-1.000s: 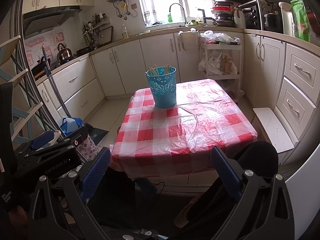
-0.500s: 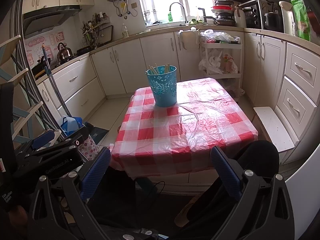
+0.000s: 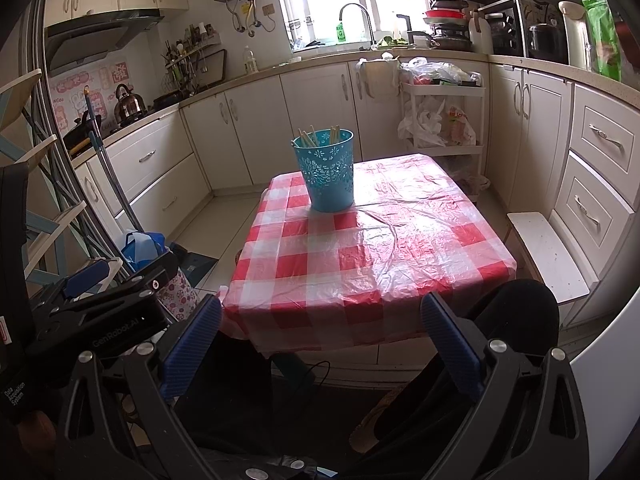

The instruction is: Organize utensils

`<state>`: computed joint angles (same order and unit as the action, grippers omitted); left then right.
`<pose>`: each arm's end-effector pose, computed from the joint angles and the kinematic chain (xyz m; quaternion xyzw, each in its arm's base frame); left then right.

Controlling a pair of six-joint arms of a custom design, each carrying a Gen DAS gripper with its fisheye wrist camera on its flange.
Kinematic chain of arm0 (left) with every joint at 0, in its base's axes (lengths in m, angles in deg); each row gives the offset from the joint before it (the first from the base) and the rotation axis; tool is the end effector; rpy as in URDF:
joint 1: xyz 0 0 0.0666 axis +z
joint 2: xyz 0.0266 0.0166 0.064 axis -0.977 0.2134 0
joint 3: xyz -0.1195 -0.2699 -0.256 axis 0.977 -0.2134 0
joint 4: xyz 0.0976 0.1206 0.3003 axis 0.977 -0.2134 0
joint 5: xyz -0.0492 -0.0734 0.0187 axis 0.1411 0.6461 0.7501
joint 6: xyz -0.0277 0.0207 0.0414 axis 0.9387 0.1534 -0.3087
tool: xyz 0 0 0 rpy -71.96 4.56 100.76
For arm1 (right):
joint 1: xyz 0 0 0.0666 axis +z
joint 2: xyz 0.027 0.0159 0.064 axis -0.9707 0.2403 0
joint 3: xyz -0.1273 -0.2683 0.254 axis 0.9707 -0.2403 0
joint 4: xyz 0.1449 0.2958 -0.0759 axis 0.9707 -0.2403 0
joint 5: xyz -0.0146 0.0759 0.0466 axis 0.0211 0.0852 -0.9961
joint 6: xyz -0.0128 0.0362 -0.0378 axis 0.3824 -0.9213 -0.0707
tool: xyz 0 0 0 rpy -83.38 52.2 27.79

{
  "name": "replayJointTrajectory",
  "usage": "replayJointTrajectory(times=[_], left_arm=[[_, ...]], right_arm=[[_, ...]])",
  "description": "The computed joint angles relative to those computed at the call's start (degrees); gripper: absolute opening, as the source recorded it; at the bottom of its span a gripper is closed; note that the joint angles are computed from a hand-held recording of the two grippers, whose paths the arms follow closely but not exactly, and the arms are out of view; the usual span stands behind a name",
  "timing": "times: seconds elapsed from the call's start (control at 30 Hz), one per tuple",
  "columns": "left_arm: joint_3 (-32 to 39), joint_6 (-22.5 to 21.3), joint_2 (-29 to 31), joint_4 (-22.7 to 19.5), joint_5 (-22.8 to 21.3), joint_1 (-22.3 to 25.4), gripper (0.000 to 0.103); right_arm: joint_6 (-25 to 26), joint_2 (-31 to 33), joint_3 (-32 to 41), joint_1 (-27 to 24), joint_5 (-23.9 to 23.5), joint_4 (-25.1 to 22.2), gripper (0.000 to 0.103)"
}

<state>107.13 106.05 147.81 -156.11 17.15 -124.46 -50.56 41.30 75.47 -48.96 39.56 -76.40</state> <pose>0.3489 -0.3353 0.5543 -0.1236 0.8860 0.0583 0.4430 0.3277 0.1653 0.5652 -0.0750 0.8923 0.1398 0.4227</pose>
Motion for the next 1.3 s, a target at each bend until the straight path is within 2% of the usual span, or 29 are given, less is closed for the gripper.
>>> replayJointTrajectory(times=[1.3], left_arm=[[0.2, -0.2, 0.0, -0.2, 0.0, 0.0, 0.095]], right_arm=[[-0.2, 0.0, 0.2, 0.3, 0.2, -0.4, 0.096]])
